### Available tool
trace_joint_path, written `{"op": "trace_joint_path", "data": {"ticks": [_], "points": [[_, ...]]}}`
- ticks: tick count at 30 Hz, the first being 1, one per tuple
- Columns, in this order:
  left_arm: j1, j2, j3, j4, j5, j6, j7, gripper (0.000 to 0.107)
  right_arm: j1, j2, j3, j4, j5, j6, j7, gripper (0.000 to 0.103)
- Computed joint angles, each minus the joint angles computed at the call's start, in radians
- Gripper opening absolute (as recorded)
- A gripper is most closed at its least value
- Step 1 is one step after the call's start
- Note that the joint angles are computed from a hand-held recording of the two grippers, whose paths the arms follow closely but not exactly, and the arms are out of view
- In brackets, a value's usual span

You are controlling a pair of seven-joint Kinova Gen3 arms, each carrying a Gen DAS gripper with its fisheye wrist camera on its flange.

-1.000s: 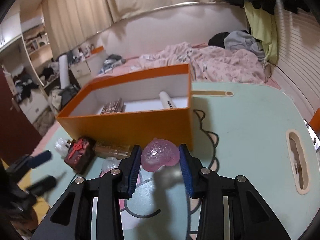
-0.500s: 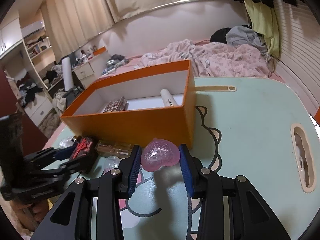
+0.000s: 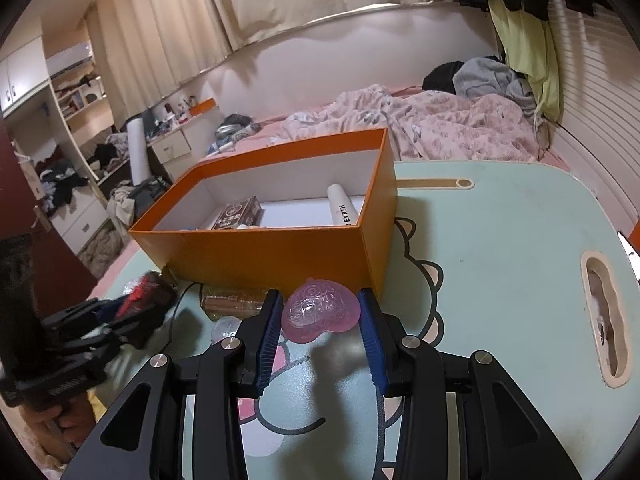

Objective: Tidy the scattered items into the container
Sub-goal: 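Carry the pink heart and red tile over the orange box with both grippers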

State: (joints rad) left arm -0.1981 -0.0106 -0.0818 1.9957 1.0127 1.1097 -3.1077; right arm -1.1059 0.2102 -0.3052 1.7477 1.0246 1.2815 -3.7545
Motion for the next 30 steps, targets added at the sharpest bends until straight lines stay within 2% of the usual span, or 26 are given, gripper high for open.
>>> {"op": "trace_joint_path", "data": {"ticks": [2,5,9,13,18,22,24,26,30], "points": [[-0.019,-0.003,-0.019,-0.009,0.02,0.037,-0.017,0.041,-0.008,0.009,-0.003,-0.011,0.006,0.027,-0.001,0.037],[-0.041,-0.017,-0.037,-0.018,0.053,0.067,-0.044,0.041,-0.05,0.045,0.004,-0.058,0.028,0.125,0.027,0.037],[-0.056,-0.024,-0.049,-0.046,0.098,0.078,-0.059,0.041,-0.082,0.046,0.009,-0.084,0.073,0.153,0.053,0.037],[-0.043,0.0,-0.028,-0.107,0.122,0.057,-0.025,0.041,-0.086,0.059,0.027,-0.151,0.113,0.199,0.143,0.037],[-0.012,0.086,0.026,-0.242,0.083,0.047,0.105,0.041,-0.014,0.061,0.068,-0.223,0.103,0.163,0.254,0.037],[0.025,0.133,0.081,-0.3,0.054,-0.044,0.183,0.041,0.043,0.096,0.111,-0.287,0.064,0.155,0.341,0.037],[0.035,0.167,0.102,-0.331,0.038,-0.05,0.217,0.041,0.073,0.105,0.129,-0.289,0.045,0.119,0.354,0.037],[0.022,0.208,0.121,-0.347,0.066,-0.025,0.216,0.041,0.089,0.11,0.141,-0.279,0.032,0.087,0.349,0.037],[0.001,0.245,0.149,-0.311,0.134,-0.033,0.157,0.041,0.081,0.11,0.149,-0.247,0.047,0.065,0.316,0.037]]}}
